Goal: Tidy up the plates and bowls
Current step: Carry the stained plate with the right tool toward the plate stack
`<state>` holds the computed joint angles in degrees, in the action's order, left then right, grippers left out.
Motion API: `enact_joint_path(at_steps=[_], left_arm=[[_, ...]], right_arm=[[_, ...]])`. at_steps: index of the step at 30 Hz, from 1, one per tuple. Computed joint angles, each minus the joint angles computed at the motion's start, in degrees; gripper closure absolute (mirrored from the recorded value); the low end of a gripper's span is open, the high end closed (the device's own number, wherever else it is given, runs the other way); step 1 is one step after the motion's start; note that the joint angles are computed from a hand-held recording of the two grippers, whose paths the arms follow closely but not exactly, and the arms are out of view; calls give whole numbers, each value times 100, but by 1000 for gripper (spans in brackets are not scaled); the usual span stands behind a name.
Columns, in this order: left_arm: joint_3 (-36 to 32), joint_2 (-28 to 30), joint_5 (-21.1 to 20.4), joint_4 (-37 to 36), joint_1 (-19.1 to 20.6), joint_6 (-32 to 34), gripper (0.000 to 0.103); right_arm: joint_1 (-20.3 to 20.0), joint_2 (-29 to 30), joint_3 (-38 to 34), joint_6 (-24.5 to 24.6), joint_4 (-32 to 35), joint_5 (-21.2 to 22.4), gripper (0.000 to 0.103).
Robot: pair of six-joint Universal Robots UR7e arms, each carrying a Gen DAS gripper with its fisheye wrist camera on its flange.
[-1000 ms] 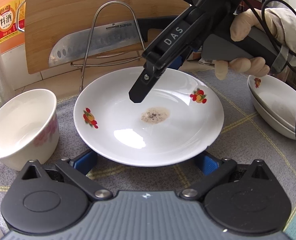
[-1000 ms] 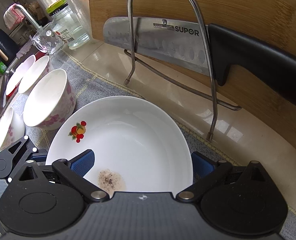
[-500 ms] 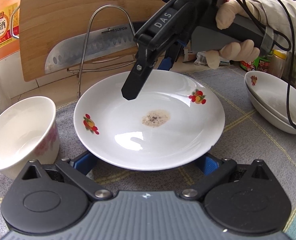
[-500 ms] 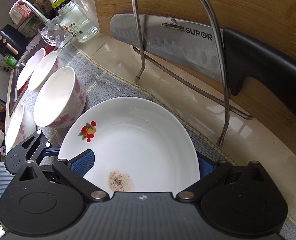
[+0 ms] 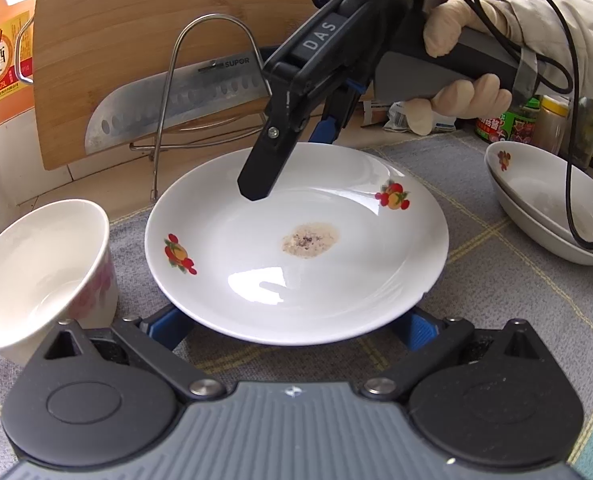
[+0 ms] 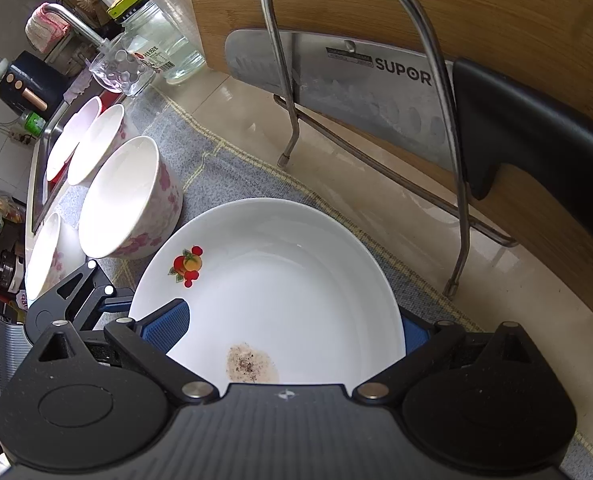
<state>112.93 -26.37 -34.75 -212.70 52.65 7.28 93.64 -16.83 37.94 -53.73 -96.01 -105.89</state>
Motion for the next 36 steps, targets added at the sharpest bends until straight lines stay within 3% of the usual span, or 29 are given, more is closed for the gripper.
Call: enact_joint_path(at_steps=[24,36], left_arm=[[245,-216,64,624,-180,-551,1],[628,-418,266,969,-561,-1032,1]], right_arm=[[17,-506,988,-22,-579,-175,0],[28,-1091,1899,-53,-870,-64,0]])
